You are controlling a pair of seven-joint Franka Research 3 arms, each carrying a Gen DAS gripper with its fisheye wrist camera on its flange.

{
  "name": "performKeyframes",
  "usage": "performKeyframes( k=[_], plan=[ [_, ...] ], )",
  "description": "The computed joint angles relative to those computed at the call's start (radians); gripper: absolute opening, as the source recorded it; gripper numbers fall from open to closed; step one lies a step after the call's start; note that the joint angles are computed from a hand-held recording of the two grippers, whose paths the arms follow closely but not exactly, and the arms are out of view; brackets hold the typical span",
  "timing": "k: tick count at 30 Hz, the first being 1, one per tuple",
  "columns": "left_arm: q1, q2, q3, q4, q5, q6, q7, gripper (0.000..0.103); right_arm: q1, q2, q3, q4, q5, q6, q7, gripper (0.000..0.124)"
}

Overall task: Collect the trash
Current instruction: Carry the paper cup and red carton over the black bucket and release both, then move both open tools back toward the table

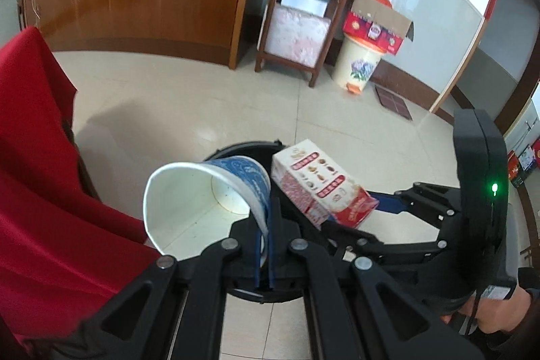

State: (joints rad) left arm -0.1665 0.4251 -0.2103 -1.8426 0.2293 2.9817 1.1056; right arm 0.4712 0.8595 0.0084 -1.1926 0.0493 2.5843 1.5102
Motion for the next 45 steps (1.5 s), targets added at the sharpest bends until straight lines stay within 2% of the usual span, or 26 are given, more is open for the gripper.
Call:
performKeyframes(
  k=[5, 8, 9, 10, 11, 12, 13, 15, 18, 20, 27, 33, 39, 45],
  plan=[
    [0.020, 0.060, -0.030, 0.060, -0.030, -0.043, 0.033, 0.003, -0.010, 0.098, 0.009, 0.135, -0.006, -0.076, -0.054, 0.054],
    [0.070, 0.109, -0.099, 0.105, -0.104, -0.084, 0.117, 0.005, -0.020, 0.158, 0.020, 0.223, 0.004, -0.121, -0.092, 0.054],
    [0.062, 0.120, -0.089, 0.120, -0.099, -0.103, 0.101, 0.014, -0.014, 0.170, 0.009, 0.236, -0.005, -0.122, -0.097, 0.055],
    [0.039, 0.121, -0.060, 0.122, -0.097, -0.120, 0.072, 0.025, 0.004, 0.172, -0.024, 0.228, -0.026, -0.105, -0.069, 0.072],
    [0.018, 0.109, -0.032, 0.103, -0.107, -0.103, 0.059, 0.061, 0.017, 0.159, -0.049, 0.197, -0.047, -0.072, -0.047, 0.098],
    [-0.027, 0.085, 0.031, 0.070, -0.053, -0.071, -0.023, 0.084, 0.028, 0.153, -0.070, 0.179, -0.067, -0.052, -0.027, 0.103],
    [-0.069, 0.064, 0.085, 0.045, -0.009, -0.050, -0.084, 0.087, 0.033, 0.151, -0.078, 0.177, -0.079, -0.055, -0.014, 0.103],
    [-0.080, 0.039, 0.107, 0.016, 0.035, -0.040, -0.123, 0.088, 0.032, 0.155, -0.090, 0.183, -0.096, -0.068, 0.013, 0.103],
    [-0.140, 0.006, 0.182, -0.006, 0.153, -0.061, -0.225, 0.094, 0.019, 0.159, -0.084, 0.195, -0.100, -0.079, 0.045, 0.103],
    [-0.149, -0.006, 0.198, -0.015, 0.213, -0.067, -0.275, 0.096, 0.024, 0.146, -0.093, 0.177, -0.110, -0.069, 0.077, 0.103],
    [-0.106, -0.024, 0.160, -0.025, 0.290, -0.088, -0.331, 0.096, 0.033, 0.096, -0.092, 0.107, -0.127, -0.035, 0.149, 0.103],
    [-0.110, -0.076, 0.169, -0.063, 0.370, -0.091, -0.395, 0.096, 0.044, 0.028, -0.099, 0.022, -0.142, 0.009, 0.198, 0.103],
    [-0.109, -0.161, 0.178, -0.133, 0.493, -0.119, -0.500, 0.096, 0.059, -0.023, -0.100, -0.030, -0.147, 0.050, 0.250, 0.103],
    [-0.067, -0.254, 0.162, -0.220, 0.610, -0.131, -0.642, 0.097, 0.090, -0.052, -0.107, -0.058, -0.165, 0.089, 0.309, 0.103]
  ],
)
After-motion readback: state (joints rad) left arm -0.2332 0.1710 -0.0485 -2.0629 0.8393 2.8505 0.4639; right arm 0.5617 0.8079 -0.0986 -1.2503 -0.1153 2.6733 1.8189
